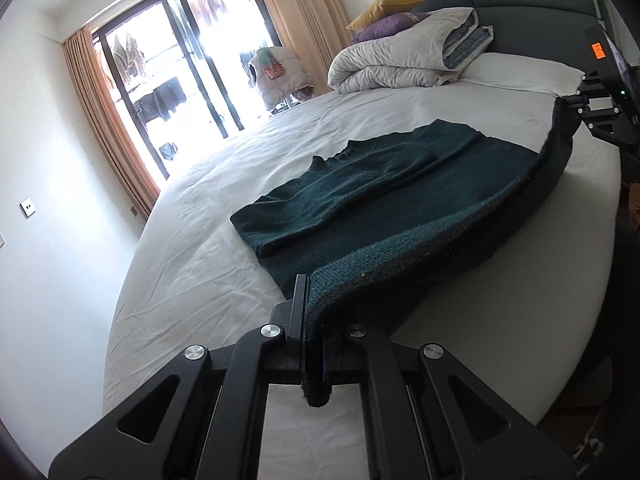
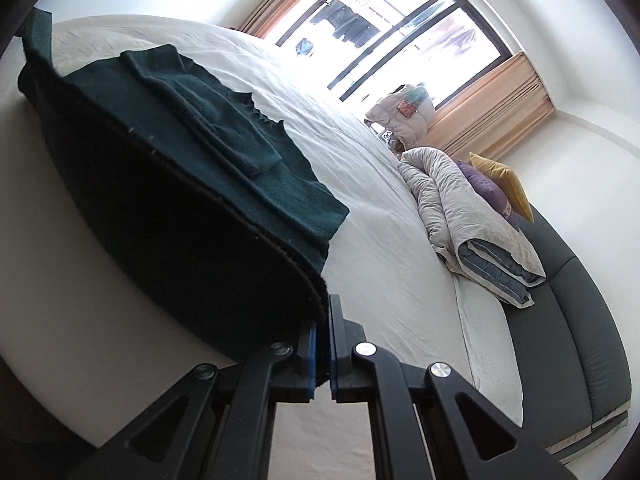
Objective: Fold small clothes
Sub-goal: 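Carry the lifted hem up and over toward the collar with both grippers, then lower the hem onto the collar and open both grippers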
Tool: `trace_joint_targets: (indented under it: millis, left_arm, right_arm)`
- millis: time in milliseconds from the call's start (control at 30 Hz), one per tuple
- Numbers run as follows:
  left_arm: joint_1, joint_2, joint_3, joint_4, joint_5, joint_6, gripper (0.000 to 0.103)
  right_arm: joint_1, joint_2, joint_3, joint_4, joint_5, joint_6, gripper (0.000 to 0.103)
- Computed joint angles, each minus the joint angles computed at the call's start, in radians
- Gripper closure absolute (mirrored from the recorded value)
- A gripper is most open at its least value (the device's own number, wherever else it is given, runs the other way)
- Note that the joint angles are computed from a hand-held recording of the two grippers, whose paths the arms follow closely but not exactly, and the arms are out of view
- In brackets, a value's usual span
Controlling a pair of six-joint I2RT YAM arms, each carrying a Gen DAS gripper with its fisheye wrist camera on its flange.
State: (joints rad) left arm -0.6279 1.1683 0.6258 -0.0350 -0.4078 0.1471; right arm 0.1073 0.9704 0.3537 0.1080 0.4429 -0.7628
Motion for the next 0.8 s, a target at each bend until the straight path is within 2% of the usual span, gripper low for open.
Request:
trace_joint_targets:
  millis: [467, 567, 800]
  left_arm:
    - [0.157, 0.297, 0.255, 0.058, 0.098, 0.118, 0.1]
    - [0.182, 0.379, 0.342, 0.044, 0.111, 0.14, 0.1]
    - [0.242, 0.574, 0.579, -0.039, 0.164, 0.161, 0.1]
  right_arm:
    - [-0.061, 0.406, 0.265, 0.113, -0.044, -0.025, 0.099]
    - [-0.065, 0.492, 0.329, 0.126, -0.047, -0.032, 0.099]
    - [-0.099, 0.678, 0.536, 0.059, -0.084, -0.01, 0.099]
